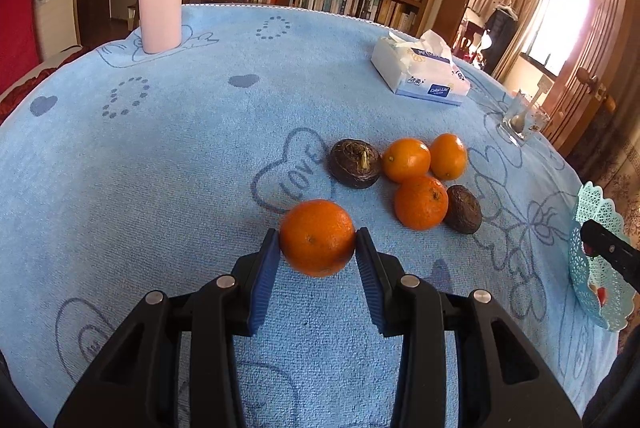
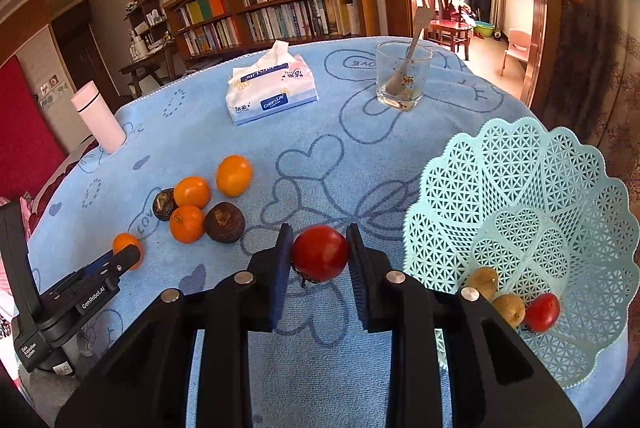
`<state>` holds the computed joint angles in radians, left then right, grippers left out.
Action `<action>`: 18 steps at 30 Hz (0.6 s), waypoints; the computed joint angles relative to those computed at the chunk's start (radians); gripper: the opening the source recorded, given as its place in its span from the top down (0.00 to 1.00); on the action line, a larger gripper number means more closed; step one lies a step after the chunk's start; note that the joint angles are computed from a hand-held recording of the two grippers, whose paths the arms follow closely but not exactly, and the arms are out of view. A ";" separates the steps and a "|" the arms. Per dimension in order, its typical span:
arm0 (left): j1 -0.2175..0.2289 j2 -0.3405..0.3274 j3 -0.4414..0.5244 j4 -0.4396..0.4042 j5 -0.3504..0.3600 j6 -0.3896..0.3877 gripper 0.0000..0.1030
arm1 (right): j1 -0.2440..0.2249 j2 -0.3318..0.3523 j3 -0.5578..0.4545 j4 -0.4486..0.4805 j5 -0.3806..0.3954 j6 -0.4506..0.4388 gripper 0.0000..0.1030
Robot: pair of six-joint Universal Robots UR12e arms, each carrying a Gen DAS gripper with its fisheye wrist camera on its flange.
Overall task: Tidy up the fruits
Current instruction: 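Lower the red tomato into the basket with the right tool while the left tool carries the orange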
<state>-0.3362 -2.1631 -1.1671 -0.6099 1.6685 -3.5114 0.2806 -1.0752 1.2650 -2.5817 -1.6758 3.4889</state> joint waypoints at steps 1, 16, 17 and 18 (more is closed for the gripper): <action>-0.001 -0.001 0.001 -0.001 0.002 0.004 0.62 | -0.003 -0.005 0.007 -0.002 -0.006 0.006 0.73; -0.025 -0.009 0.034 -0.017 0.039 0.066 0.62 | -0.053 -0.080 0.112 -0.029 -0.049 0.103 0.64; -0.028 -0.010 0.038 -0.016 0.041 0.074 0.62 | -0.056 -0.084 0.120 -0.034 -0.046 0.107 0.64; -0.031 -0.011 0.043 -0.016 0.042 0.082 0.62 | -0.060 -0.088 0.127 -0.040 -0.043 0.111 0.64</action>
